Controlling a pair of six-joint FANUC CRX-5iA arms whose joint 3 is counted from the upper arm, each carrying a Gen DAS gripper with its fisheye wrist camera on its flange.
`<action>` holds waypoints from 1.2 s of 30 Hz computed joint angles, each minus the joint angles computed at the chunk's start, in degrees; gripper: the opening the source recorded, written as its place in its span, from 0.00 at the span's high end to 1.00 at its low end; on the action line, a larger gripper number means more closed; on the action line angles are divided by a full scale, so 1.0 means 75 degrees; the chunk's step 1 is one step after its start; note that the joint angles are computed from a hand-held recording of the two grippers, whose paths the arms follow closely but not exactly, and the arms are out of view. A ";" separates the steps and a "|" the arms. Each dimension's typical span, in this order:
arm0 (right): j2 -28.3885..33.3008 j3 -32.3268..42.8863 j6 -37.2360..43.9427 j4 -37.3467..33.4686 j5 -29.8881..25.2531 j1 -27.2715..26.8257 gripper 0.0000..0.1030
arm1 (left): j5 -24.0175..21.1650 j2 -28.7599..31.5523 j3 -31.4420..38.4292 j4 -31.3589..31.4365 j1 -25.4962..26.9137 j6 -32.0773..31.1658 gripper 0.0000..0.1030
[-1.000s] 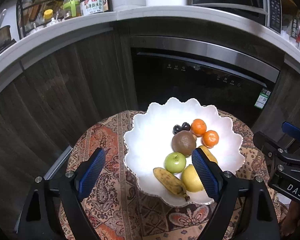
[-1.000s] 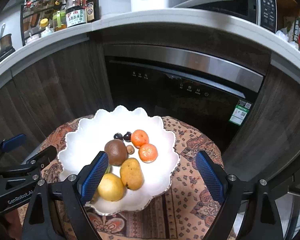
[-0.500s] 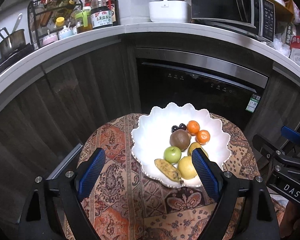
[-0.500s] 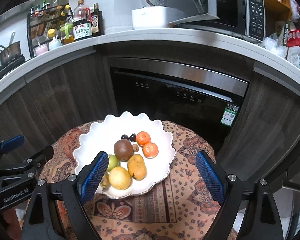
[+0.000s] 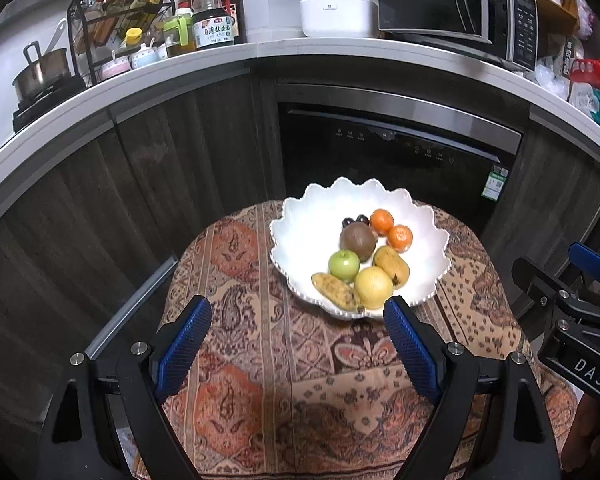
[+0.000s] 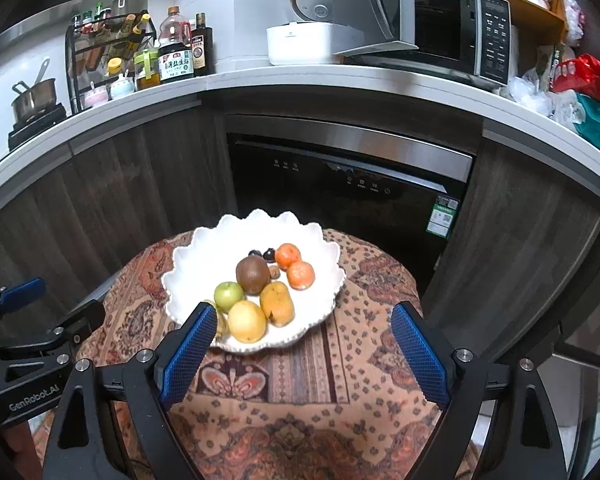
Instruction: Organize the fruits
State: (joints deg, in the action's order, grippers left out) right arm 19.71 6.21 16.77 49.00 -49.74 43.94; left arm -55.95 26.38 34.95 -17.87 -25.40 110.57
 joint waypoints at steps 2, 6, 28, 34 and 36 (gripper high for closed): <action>-0.0096 -0.0153 -0.0087 0.0018 -0.0019 0.0053 0.13 | 0.0053 -0.0137 -0.0206 -0.0034 -0.0041 0.0050 0.14; -0.0310 -0.0467 -0.0272 -0.0011 -0.0035 0.0148 0.13 | 0.0107 -0.0384 -0.0525 -0.0204 -0.0165 0.0173 0.14; -0.1344 -0.2051 -0.1406 0.0097 -0.0149 0.0763 0.13 | 0.0149 -0.1333 -0.1994 -0.0344 -0.0567 0.0614 0.14; -0.1484 -0.2241 -0.1571 0.0155 -0.0231 0.0888 0.13 | 0.0159 -0.1531 -0.2292 -0.0387 -0.0643 0.0798 0.14; -0.1522 -0.2290 -0.1611 0.0177 -0.0263 0.0926 0.13 | 0.0154 -0.1598 -0.2362 -0.0423 -0.0661 0.0853 0.14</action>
State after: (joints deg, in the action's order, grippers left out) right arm 8.30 -10.96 4.69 50.33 -51.72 50.89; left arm -54.80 14.40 17.24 -21.05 -30.36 116.97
